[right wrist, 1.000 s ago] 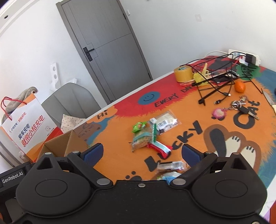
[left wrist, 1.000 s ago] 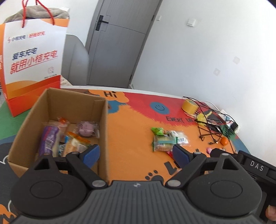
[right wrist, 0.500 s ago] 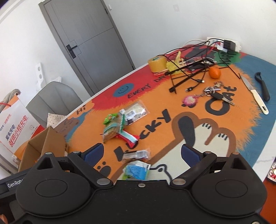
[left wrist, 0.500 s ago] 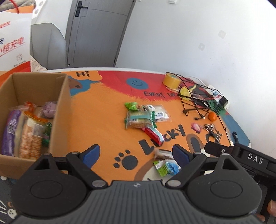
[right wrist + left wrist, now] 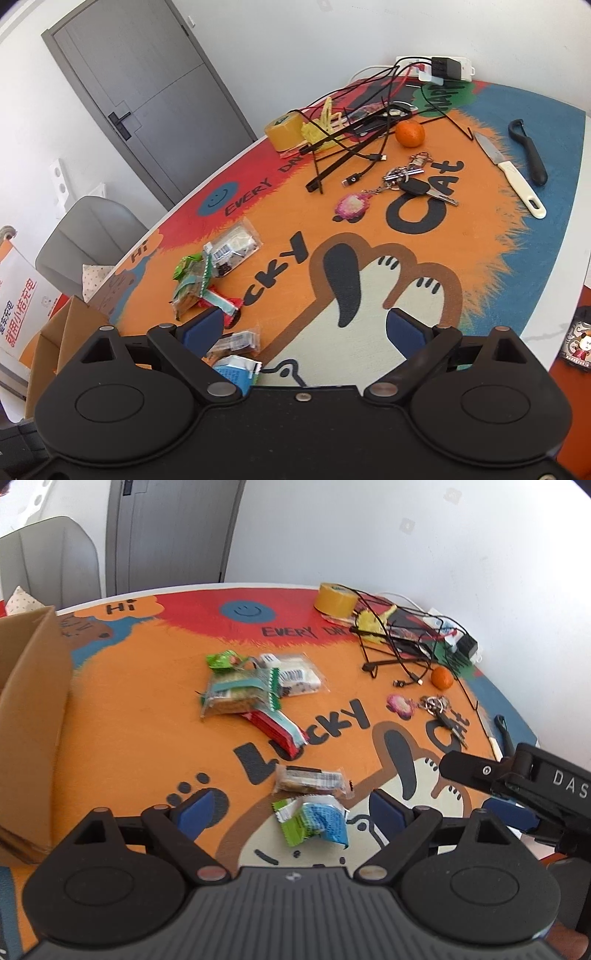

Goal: Organize snacks
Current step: 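Move both open grippers back over the snacks on the table, then grasp the blue-green packet with the left gripper while the right grasps the clear-wrapped bar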

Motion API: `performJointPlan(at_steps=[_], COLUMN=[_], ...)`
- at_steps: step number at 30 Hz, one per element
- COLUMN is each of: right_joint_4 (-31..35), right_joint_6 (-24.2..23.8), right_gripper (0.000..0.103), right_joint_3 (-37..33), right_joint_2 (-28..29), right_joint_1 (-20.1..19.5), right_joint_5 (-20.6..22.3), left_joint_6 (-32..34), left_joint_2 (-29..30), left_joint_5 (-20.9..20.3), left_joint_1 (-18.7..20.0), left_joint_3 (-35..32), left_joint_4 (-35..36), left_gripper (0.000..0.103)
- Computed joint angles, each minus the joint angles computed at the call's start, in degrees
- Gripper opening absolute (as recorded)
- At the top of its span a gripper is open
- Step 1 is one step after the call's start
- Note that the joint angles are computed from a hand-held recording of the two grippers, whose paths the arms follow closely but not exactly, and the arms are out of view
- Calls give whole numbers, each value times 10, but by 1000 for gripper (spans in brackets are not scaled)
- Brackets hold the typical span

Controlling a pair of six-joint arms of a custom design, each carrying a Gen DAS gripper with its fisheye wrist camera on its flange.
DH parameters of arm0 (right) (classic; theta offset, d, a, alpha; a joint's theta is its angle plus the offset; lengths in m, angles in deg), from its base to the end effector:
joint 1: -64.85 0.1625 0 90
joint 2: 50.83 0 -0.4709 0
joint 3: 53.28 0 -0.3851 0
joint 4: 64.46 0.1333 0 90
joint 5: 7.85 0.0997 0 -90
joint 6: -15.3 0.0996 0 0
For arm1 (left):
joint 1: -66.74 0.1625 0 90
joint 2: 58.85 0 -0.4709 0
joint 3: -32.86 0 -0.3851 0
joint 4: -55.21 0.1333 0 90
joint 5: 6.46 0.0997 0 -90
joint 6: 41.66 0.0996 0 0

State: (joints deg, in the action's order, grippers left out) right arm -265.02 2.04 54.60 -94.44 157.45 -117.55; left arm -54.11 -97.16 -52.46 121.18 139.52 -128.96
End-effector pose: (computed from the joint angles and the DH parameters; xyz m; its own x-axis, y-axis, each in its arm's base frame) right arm 0.1289 -0.6396 0.1477 -0.9190 0.0370 0.3925 -0.2488 0.7179 -0.6501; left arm -0.2031 -0.6323 0.0754 -0.8561 0.0103 -0.5167 0.3471 0.7522 -0.5601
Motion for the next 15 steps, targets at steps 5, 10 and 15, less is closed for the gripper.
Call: performJointPlan(at_steps=[5, 10, 15], right_joint_4=[7, 12, 18], right_joint_6=[6, 11, 11], right_gripper=[96, 96, 96], right_joint_3=[-3, -5, -8], right_joint_2=[-2, -2, 4], right_joint_1=[-10, -17, -18], right_joint_5=[2, 7, 11], left_joint_6=[-3, -11, -9], left_joint_2=[26, 35, 33], left_joint_5=[6, -2, 3], left_joint_1=[5, 13, 16], left_joint_3=[-26, -35, -22], left_joint_4=[24, 43, 8], left_gripper=[89, 52, 27])
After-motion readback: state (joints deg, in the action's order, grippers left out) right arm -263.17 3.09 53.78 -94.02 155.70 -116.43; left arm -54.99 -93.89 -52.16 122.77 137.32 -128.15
